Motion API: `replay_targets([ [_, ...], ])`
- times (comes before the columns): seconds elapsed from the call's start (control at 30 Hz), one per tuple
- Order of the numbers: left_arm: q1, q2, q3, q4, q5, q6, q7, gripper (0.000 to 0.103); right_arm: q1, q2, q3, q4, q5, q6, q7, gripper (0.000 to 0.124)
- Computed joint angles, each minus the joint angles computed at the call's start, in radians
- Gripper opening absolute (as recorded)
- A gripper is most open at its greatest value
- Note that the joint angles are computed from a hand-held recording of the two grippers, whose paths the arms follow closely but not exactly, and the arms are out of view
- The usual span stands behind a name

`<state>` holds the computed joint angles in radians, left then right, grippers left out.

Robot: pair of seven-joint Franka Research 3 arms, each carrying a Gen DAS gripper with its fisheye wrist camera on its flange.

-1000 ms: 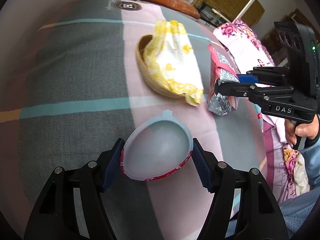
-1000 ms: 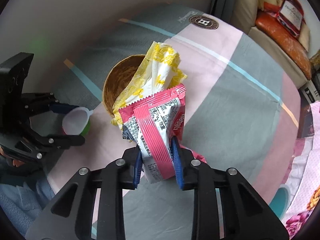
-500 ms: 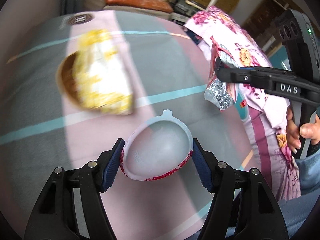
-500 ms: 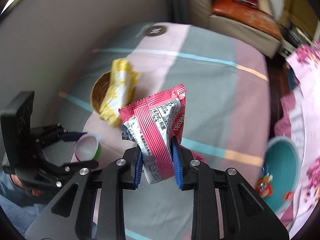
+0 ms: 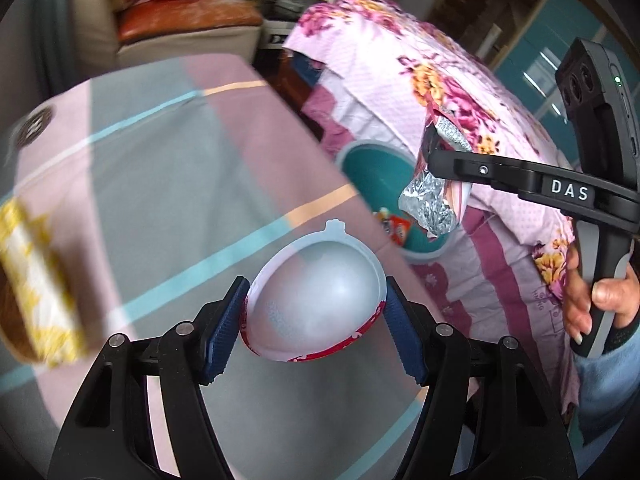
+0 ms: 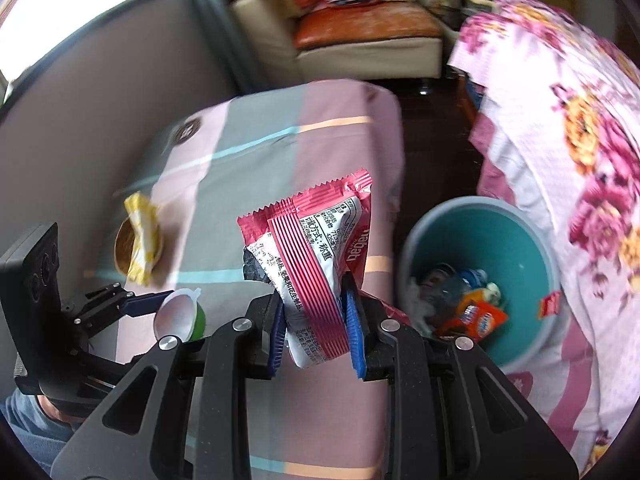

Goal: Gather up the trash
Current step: 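Carry the white cup and wafer packet over the teal bin, then open left tool to drop the cup while right tool releases the wafer packet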

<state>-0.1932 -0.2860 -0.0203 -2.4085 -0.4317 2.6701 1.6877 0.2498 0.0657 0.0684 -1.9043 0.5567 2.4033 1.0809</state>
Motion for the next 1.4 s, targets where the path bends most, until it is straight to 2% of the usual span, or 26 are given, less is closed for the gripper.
replay_targets([
  [0.3, 0.009, 0.208, -0.088, 0.231, 0.05, -0.024, -0.016, 0.068, -0.078, 0.009, -0.051, -0.013, 0.044, 0.059, 0.044, 0.025],
  [0.63, 0.037, 0.381, -0.178, 0.415, 0.143, -0.064, -0.066, 0.068, -0.144, 0.044, -0.067, 0.009, 0.074, 0.059, 0.038, 0.025],
  [1.27, 0.075, 0.515, -0.235, 0.551, 0.182, -0.121, -0.078, 0.069, -0.17, 0.118, -0.061, 0.076, 0.033, 0.043, 0.1, 0.025],
  [1.33, 0.076, 0.524, -0.238, 0.56, 0.183, -0.12, -0.078, 0.07, -0.171, 0.124, -0.061, 0.082, 0.027, 0.042, 0.109, 0.025],
  [1.4, 0.072, 0.53, -0.236, 0.565, 0.198, -0.118, -0.094, 0.085, -0.172, 0.129, -0.061, 0.086, 0.019, 0.039, 0.116, 0.025],
])
